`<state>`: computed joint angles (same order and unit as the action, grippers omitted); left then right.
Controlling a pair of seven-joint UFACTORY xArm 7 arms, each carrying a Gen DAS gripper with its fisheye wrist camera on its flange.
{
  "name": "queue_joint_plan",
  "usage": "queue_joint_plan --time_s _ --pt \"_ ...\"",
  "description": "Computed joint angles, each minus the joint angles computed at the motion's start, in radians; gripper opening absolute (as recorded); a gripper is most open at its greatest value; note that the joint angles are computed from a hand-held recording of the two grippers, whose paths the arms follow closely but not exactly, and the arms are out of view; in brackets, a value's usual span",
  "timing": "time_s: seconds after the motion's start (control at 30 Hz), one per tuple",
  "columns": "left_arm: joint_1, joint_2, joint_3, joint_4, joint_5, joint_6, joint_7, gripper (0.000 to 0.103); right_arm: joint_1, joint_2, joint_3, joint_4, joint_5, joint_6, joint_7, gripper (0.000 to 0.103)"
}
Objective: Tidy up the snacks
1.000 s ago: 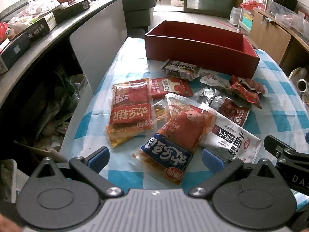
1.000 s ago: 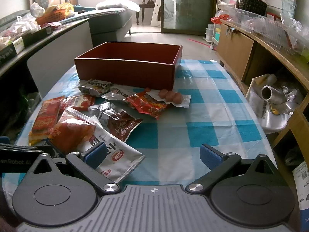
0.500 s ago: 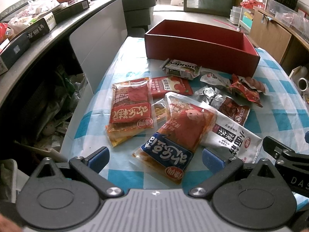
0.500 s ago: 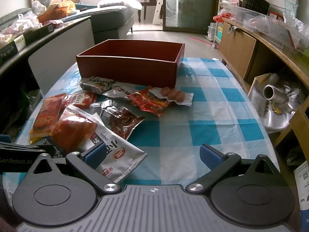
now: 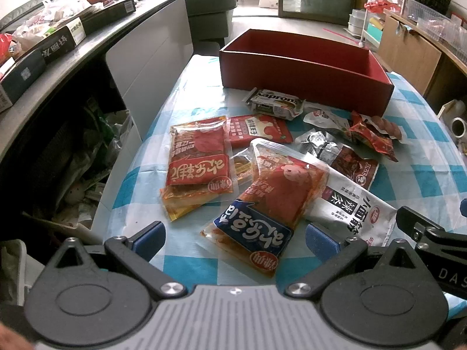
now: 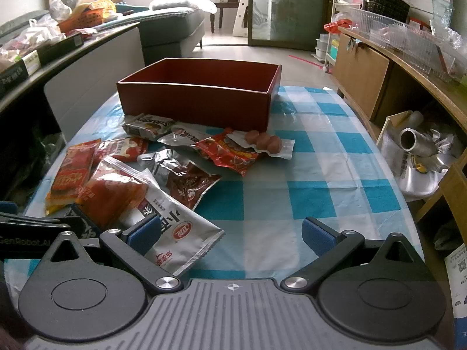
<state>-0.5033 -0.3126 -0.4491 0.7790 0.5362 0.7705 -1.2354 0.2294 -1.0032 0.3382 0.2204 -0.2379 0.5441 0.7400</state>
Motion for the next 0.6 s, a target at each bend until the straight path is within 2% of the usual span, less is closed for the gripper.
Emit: queue_joint_plan --time_s 0.6 --pt "-0.006 0.006 0.002 0.008 0.001 0.008 0.002 0.099 0.006 0.019 -0.008 0.003 0.005 -0.004 -0.012 0.103"
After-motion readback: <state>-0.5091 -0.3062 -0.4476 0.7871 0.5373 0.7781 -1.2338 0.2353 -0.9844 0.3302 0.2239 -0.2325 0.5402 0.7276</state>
